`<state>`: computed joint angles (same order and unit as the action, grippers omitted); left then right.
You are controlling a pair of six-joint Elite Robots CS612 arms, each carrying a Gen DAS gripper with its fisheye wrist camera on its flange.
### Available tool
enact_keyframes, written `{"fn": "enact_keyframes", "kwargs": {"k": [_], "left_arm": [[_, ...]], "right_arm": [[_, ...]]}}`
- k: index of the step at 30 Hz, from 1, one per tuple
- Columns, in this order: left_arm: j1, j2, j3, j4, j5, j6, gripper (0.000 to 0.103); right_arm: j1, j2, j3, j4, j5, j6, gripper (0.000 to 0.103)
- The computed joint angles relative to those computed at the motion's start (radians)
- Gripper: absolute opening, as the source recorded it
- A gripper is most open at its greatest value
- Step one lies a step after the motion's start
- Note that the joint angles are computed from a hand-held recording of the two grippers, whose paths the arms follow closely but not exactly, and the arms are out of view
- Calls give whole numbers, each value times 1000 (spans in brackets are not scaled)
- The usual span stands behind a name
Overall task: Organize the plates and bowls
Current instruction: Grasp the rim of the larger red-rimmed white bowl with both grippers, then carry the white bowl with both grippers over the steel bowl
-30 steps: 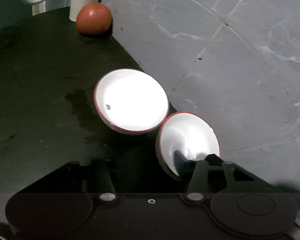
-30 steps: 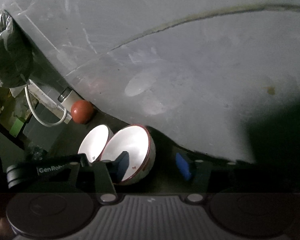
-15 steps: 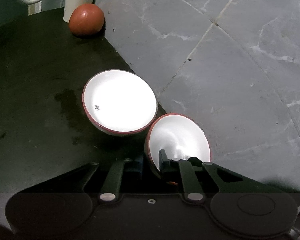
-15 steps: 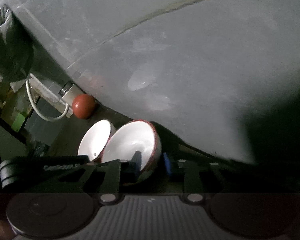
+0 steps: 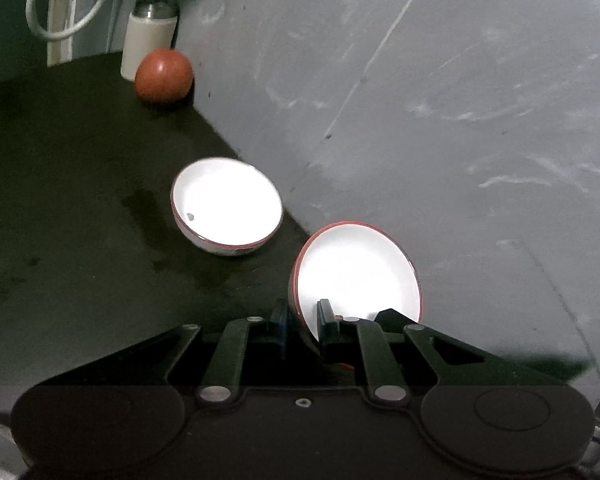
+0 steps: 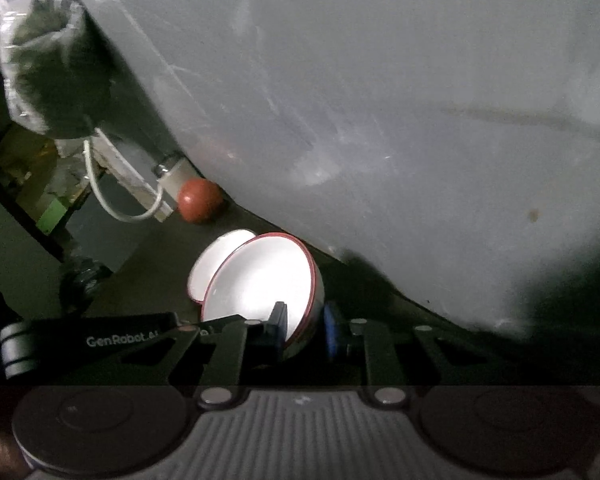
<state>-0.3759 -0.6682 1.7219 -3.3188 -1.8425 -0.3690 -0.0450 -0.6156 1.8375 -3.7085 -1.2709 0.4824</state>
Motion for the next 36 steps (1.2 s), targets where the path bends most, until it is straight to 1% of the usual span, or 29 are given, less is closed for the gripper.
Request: {"fn": "enact_keyframes", "kwargs": {"k": [4, 7, 11, 14, 20, 25, 30, 36], "left_arm": [[4, -32, 52, -70, -7, 6, 15], [7, -53, 95, -118, -12, 6, 15], [18, -68, 137, -155, -48, -4, 15], [27, -82, 169, -170, -78, -5, 15], [35, -97, 214, -174, -113, 17, 14], [42, -105, 242, -161, -129, 26, 14], [48, -109, 254, -132, -144, 29, 14], [52, -113, 265, -104, -141, 28, 14]], "right_arm": [[2, -31, 41, -35, 3, -22, 21], [2, -50, 69, -60, 20, -36, 21], [3, -79, 117, -86, 39, -66, 21], [5, -95, 144, -87, 49, -89, 21], [4, -130, 205, -71, 76, -138, 21], [3, -145, 241, -64, 92, -167, 21], [7, -155, 254, -36, 107, -184, 21], [12, -163, 259, 5, 119, -205, 21]]}}
